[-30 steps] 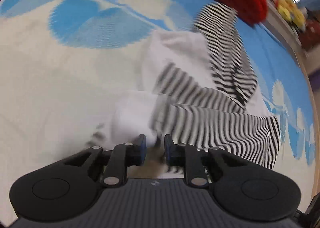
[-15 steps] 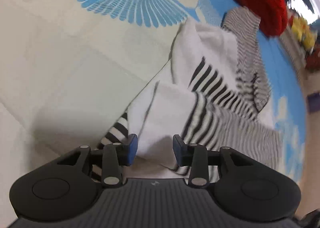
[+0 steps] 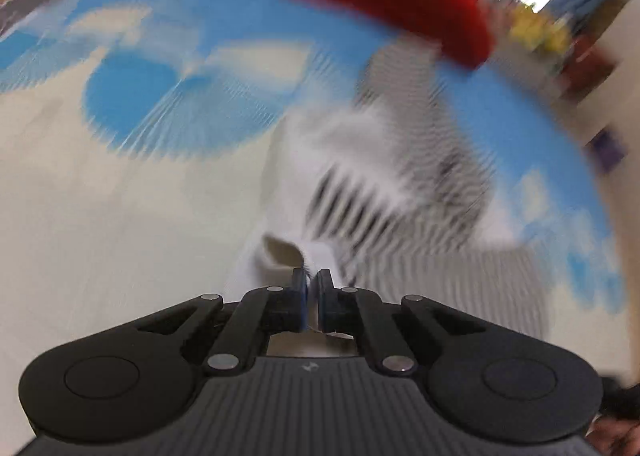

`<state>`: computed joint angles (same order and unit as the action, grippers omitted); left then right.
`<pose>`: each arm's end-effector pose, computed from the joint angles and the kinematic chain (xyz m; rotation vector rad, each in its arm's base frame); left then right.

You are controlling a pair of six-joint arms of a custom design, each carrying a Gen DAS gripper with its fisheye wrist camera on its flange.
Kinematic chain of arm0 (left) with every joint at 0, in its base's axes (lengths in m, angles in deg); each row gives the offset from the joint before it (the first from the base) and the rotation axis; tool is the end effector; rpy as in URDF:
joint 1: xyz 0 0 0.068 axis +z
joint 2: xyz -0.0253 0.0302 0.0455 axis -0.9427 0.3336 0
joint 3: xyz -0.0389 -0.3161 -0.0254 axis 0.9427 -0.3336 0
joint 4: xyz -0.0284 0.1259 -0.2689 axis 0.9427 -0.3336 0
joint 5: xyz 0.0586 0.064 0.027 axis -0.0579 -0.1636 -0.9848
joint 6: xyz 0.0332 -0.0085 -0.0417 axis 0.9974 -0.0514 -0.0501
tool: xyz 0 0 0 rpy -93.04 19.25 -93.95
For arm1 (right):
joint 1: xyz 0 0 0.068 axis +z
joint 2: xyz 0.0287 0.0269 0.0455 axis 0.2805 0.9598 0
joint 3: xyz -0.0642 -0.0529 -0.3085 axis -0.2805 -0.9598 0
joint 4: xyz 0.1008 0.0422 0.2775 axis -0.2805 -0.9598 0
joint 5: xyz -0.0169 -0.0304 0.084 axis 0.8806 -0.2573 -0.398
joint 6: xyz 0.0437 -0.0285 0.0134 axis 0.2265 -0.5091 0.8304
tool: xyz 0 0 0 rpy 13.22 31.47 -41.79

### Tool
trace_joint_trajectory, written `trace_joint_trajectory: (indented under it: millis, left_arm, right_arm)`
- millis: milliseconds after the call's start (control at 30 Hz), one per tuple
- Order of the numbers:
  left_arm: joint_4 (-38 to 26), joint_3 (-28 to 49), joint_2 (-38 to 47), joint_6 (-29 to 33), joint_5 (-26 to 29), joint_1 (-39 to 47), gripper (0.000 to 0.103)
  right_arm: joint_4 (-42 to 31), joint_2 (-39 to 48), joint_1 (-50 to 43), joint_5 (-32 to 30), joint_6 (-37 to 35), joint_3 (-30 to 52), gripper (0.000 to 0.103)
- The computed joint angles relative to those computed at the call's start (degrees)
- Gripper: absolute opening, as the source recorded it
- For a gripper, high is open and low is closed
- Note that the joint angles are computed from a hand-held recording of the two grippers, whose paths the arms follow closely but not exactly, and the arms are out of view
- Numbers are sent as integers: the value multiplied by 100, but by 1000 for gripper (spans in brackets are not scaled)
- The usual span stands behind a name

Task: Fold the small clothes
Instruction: 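Grasp the sweater side with the right tool and fold it toward the center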

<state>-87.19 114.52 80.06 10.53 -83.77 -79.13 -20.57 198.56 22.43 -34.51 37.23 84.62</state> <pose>0.2318 -0.0285 0.1586 -1.0002 2.4407 -0.1046 0.4196 0.0509 0.0998 0.1290 2.7706 0.3147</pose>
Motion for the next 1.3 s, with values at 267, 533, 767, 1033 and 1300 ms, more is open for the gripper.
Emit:
trace_joint_trajectory:
  millis: [267, 533, 767, 1033, 1300]
  left_arm:
    - [-155, -84, -202, -25, -177, -41, 27]
    - [247, -8, 422, -22, 179, 11, 31]
    - [616, 109, 611, 266, 277, -242, 31]
    - [667, 308, 936, 501, 278, -519, 31]
    - [578, 185, 820, 427, 252, -533, 31]
  right_arm:
    - [1145, -562, 29, -960, -700, -554, 36]
    - [1214, -27, 408, -407, -1430, -68, 43]
    - [1290, 255, 313, -474, -1334, 184, 0]
    - [1553, 160, -151, -786, -575, 185, 3]
    - [1129, 348, 246, -1121, -1299, 306, 46]
